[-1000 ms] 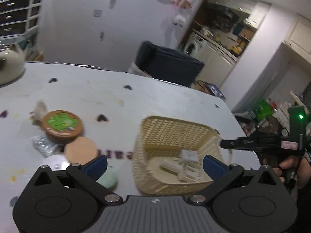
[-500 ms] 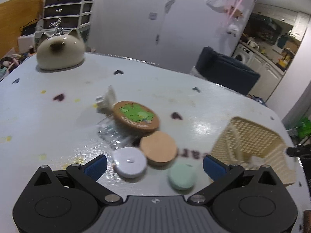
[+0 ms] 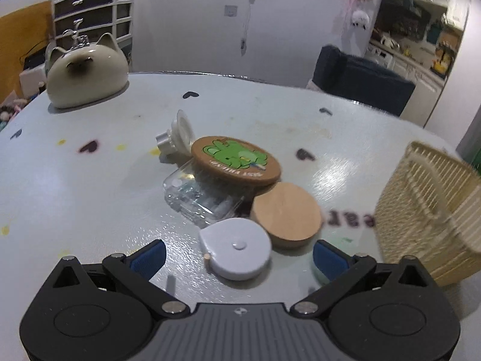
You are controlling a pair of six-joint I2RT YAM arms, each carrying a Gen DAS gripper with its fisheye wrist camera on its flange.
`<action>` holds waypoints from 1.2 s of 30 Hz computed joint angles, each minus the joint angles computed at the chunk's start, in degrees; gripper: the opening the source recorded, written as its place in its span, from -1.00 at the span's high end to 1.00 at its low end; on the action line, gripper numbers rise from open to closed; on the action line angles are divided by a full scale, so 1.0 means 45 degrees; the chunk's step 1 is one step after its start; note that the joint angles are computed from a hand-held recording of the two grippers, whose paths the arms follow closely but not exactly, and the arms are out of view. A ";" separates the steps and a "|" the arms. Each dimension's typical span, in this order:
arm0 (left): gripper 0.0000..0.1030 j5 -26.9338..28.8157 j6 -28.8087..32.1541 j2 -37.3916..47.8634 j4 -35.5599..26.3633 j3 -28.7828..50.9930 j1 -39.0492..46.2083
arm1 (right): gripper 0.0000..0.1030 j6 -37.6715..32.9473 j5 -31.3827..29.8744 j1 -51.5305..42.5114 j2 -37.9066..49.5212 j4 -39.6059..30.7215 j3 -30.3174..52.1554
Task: Organize rigid objects
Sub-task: 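Move the left tool to the white tape measure and grasp it, then carry the tape measure into the basket and open the left tool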
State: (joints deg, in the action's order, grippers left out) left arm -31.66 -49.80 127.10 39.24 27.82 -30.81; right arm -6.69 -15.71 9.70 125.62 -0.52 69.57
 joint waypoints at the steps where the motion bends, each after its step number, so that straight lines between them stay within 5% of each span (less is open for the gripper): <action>1: -0.84 -0.0003 0.0276 0.0145 0.0016 0.0095 0.0070 | 0.90 0.0017 0.0027 0.0013 -0.0005 -0.0010 0.0001; 18: -0.20 0.0450 0.3474 0.0796 -0.0689 0.1319 0.0735 | 0.91 0.0517 0.0195 0.0073 -0.0034 0.0248 -0.0165; 36: -0.17 0.0450 0.1756 -0.0794 -0.1837 0.0491 -0.0322 | 0.91 0.0510 0.0212 0.0075 -0.0068 0.0226 -0.0198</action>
